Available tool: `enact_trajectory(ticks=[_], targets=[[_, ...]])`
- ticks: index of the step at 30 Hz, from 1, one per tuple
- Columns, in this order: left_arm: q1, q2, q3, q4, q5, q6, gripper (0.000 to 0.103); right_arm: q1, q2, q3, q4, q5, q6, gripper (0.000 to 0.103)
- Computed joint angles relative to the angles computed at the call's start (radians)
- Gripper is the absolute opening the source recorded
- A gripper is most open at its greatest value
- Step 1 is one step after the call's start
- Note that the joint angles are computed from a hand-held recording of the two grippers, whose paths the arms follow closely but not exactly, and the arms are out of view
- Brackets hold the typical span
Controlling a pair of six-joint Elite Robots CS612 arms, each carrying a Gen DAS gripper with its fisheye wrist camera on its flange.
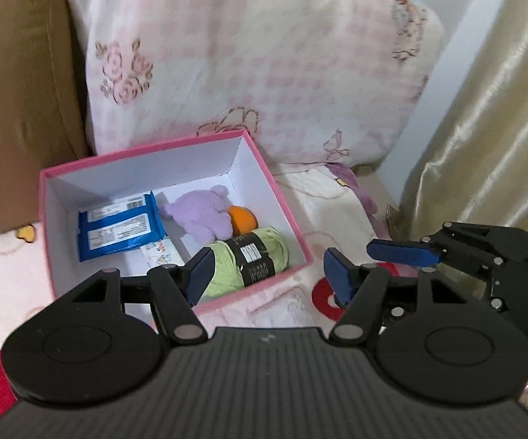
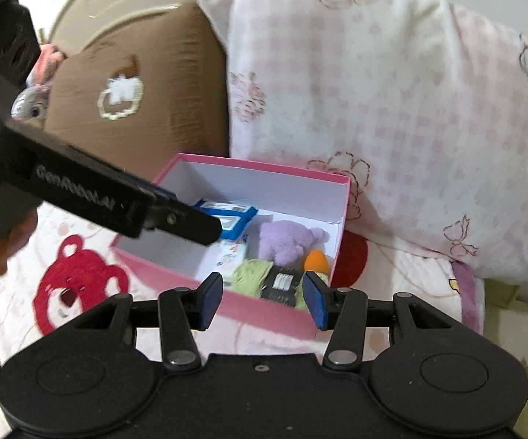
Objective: Organize objects
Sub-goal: 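Move both open grippers toward the clear plastic floss-pick box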
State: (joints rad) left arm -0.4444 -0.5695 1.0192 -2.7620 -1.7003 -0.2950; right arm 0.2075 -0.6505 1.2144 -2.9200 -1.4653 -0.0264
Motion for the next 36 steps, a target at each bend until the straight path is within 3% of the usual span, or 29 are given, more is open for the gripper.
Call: enact_trajectory(ticks=[7, 11, 15, 19, 23, 30, 36], targets=[[-0.030, -0.104, 0.159, -0.051, 0.064, -0.037, 0.069, 0.004, -0.071, 0.143, -0.124, 0.048, -0.044, 0.062], [-0.046, -0.127, 0.208, -0.056, 0.097, -0.058, 0.069, 0.010, -0.088, 0.191, -0.165, 0.038, -0.070, 0.066], [-0.051, -0.132, 0.237, -0.064, 0.068, -0.083, 0.071, 0.008, -0.095, 0.220, -0.194, 0.057, -0.075, 0.070], [-0.054, -0.121, 0.239, -0.021, 0.041, -0.104, 0.072, 0.008, -0.094, 0.233, -0.190, 0.063, -0.117, 0.072], [-0.059, -0.102, 0.235, 0.009, 0.030, -0.109, 0.073, 0.004, -0.077, 0.243, -0.221, 0.080, -0.151, 0.088], [-0.060, -0.043, 0.212, -0.011, 0.013, -0.189, 0.078, -0.011, -0.032, 0.255, -0.286, 0.097, -0.172, 0.090], [-0.059, 0.005, 0.198, -0.101, 0.018, -0.287, 0.086, -0.023, 0.022, 0.240, -0.300, 0.100, -0.172, 0.091]])
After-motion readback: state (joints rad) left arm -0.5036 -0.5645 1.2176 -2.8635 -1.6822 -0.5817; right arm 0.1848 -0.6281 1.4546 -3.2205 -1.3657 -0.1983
